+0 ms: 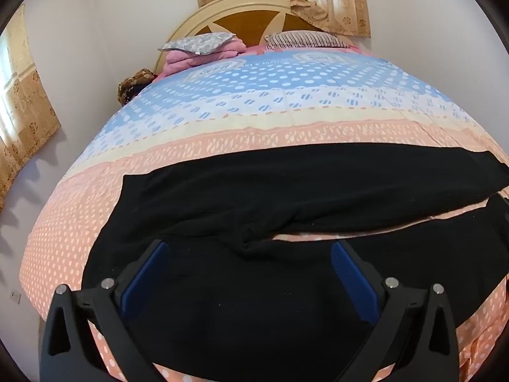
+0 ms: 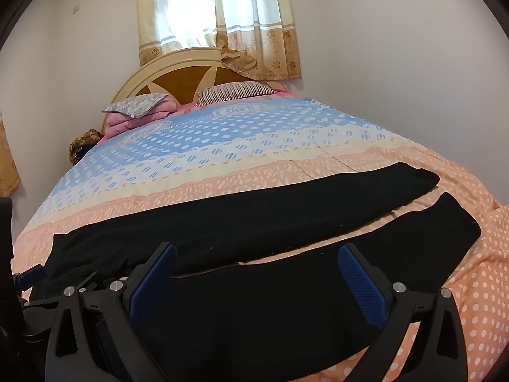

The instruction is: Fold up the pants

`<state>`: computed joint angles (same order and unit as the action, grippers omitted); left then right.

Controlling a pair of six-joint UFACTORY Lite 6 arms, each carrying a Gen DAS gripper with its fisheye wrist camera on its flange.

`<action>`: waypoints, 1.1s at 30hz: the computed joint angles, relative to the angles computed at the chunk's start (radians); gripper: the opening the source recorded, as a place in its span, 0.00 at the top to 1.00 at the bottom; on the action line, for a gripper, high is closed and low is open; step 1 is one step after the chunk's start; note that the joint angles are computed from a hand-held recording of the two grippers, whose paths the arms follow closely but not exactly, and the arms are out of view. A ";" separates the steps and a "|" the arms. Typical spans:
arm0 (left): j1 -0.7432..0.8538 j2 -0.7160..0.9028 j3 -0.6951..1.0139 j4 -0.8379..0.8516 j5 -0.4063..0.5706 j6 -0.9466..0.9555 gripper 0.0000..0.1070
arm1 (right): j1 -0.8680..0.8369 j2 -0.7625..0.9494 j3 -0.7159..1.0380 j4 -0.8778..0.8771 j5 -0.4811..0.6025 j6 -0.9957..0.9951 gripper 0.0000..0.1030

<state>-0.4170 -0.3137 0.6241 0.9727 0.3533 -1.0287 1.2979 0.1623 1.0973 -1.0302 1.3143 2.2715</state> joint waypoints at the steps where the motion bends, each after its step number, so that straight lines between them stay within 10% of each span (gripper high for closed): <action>1: 0.003 -0.003 -0.003 0.000 -0.003 0.001 0.04 | 0.001 0.000 -0.001 0.000 0.001 0.000 0.01; 33: 0.022 -0.014 -0.002 -0.065 -0.004 0.076 0.04 | 0.012 0.029 0.034 0.006 0.005 -0.005 0.01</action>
<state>-0.3946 -0.3272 0.6221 0.9082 0.3493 -0.9527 1.3097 0.1917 1.1314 -1.0242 1.3195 2.2661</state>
